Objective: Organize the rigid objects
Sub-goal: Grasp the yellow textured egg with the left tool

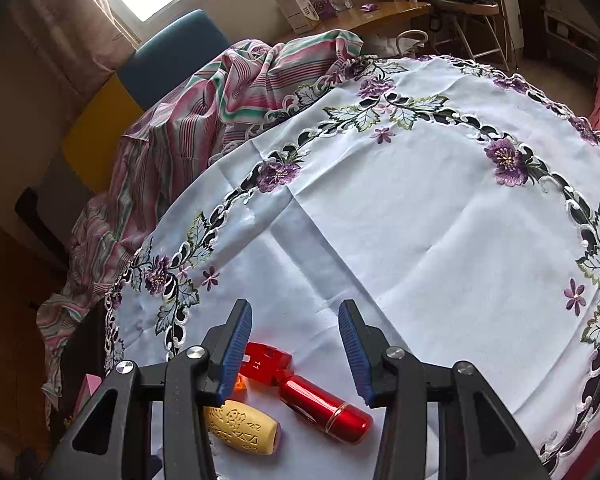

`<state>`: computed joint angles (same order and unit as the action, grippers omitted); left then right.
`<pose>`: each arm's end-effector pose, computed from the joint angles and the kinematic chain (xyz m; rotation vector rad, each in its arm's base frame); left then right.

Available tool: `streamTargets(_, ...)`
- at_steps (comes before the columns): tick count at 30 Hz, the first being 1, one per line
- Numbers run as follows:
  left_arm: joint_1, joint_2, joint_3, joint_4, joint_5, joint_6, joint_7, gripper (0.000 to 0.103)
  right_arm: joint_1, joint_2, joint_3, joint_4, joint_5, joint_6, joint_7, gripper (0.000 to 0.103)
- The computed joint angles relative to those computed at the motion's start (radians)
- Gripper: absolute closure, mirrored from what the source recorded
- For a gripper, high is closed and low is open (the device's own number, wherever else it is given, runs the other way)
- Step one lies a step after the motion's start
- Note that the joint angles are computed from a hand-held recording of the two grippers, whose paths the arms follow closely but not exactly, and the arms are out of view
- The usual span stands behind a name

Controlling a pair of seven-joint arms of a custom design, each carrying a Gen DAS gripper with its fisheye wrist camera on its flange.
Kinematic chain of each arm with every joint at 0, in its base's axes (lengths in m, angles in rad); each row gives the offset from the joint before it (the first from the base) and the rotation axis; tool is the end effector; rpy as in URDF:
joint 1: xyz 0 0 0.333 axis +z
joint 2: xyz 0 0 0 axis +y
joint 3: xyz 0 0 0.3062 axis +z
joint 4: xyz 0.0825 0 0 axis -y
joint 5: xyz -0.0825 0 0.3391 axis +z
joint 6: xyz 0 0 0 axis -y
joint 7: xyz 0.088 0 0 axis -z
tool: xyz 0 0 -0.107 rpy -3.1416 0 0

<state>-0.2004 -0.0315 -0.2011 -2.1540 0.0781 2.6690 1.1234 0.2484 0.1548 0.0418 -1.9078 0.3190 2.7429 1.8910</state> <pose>0.4918 -0.2123 0.4881 -1.9706 2.0011 -0.7045 0.5801 0.1588 0.5058 -1.4628 1.9504 -0.1419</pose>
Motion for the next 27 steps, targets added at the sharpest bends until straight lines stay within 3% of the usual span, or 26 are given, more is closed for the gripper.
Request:
streamTargets(2, -0.006, 0.036, -0.005, 0.034, -0.03, 0.008, 0.022, 0.031, -0.003, 0.001, 0.003, 0.002, 0.016, -0.002, -0.01, 0.057)
streamTargets(6, -0.014, 0.113, -0.016, 0.115, 0.043, 0.001, 0.006, 0.023, -0.01, 0.004, 0.009, 0.004, 0.054, -0.009, -0.033, 0.057)
streamTargets(10, -0.031, 0.185, -0.012, 0.195, 0.152, -0.029, -0.001, 0.02, -0.01, 0.008, 0.008, 0.008, 0.064, -0.011, -0.037, 0.057)
streamTargets(12, -0.024, 0.215, -0.021, 0.224, 0.145, -0.037, 0.046, 0.016, -0.011, 0.01, 0.009, 0.012, 0.072, -0.018, -0.044, 0.057)
streamTargets(14, -0.027, 0.242, -0.021, 0.253, 0.157, -0.06, 0.062, 0.016, -0.008, 0.014, 0.007, 0.018, 0.064, -0.024, -0.041, 0.057)
streamTargets(16, -0.019, 0.259, -0.028, 0.26, 0.135, -0.055, 0.089, 0.027, -0.005, 0.015, 0.004, 0.019, 0.052, -0.025, -0.035, 0.057)
streamTargets(22, 0.006, 0.152, -0.035, 0.093, 0.055, 0.064, 0.105, 0.028, -0.001, 0.023, 0.003, 0.029, 0.027, -0.044, -0.032, 0.057)
streamTargets(27, -0.004, -0.013, -0.021, -0.118, 0.044, 0.127, 0.04, 0.028, -0.005, 0.04, 0.033, 0.062, 0.071, -0.08, -0.144, 0.057)
